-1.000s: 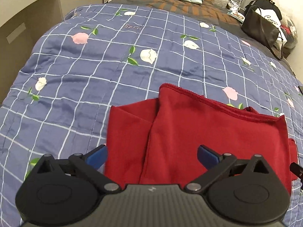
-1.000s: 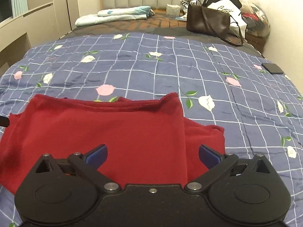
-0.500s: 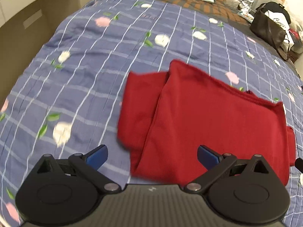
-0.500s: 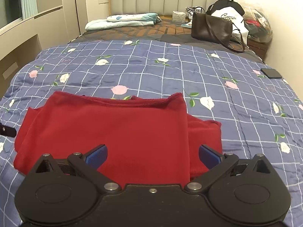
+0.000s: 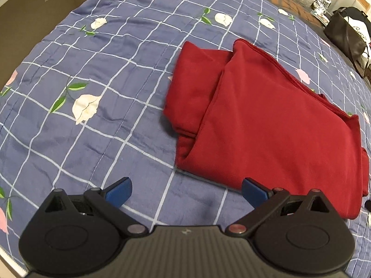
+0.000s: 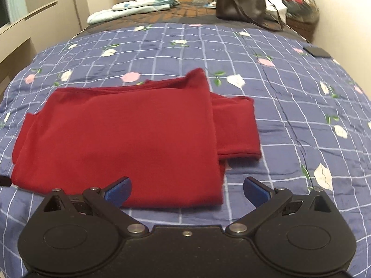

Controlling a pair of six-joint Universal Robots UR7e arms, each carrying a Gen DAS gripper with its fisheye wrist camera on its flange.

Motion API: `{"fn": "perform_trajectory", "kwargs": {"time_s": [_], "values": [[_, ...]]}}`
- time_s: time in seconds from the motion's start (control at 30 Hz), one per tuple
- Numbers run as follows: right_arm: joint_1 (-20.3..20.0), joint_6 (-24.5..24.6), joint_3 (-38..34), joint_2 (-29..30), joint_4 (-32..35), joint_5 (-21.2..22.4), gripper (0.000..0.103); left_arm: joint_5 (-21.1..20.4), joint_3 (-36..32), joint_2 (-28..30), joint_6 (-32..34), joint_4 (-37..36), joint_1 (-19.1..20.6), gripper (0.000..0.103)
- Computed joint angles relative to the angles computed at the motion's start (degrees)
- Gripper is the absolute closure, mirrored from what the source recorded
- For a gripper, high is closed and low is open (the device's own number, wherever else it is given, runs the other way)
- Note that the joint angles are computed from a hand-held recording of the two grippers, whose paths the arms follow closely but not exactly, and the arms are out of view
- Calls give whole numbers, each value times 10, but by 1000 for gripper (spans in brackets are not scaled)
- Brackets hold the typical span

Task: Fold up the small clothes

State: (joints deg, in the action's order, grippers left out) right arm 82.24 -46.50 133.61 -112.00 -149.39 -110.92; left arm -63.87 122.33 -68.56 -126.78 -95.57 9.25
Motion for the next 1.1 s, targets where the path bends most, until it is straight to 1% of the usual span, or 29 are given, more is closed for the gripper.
{"fn": "perform_trajectory", "kwargs": {"time_s": [0.1,0.17,0.23,0.27,0.3,0.37,0.47,0.53,0.57,0.6,0.63,0.7,0.73,0.77,0.8,0.83,0.9,0.97,1.03,1.07,1.1], "values": [[-15,10,-31,38,-11,19,1,11,17,-10,5,-16,5,1],[-21,18,-66,82,-11,24,1,17,29,-15,11,-28,11,0],[-28,22,-96,125,-35,32,1,20,39,-18,15,-39,18,0],[-32,24,-111,147,-47,36,4,21,44,-20,18,-45,21,0],[-34,30,-127,168,-54,38,10,21,49,-22,19,-51,24,0],[-37,60,-168,215,-53,40,17,24,58,-26,20,-59,27,0],[-45,130,-223,266,-33,56,22,26,67,-32,22,-69,32,0],[-40,177,-252,296,-22,32,27,29,70,-36,26,-73,36,0],[-38,205,-268,312,-8,18,34,30,71,-38,28,-73,38,0],[-37,222,-278,322,0,11,45,32,72,-40,30,-73,39,0],[-36,233,-285,330,7,5,51,36,73,-43,30,-73,40,0],[-29,230,-291,344,-2,-16,70,44,75,-49,27,-71,41,0],[-28,223,-291,345,-5,-15,75,53,77,-54,22,-68,40,0],[-29,213,-291,343,-5,-4,82,62,78,-57,17,-62,39,0],[-29,203,-290,341,-9,8,84,71,78,-61,11,-53,39,1],[-30,186,-287,337,-16,23,85,81,79,-65,5,-43,41,0],[-31,163,-284,334,-27,39,86,96,79,-74,-4,-26,48,1],[-29,150,-284,337,-36,35,87,113,85,-87,-11,-19,59,1],[-28,139,-282,338,-45,30,86,128,91,-98,-2,-24,72,2],[-29,137,-280,337,-47,29,83,133,93,-102,7,-27,80,2],[-29,136,-278,336,-51,26,75,136,94,-106,15,-30,87,2]]}}
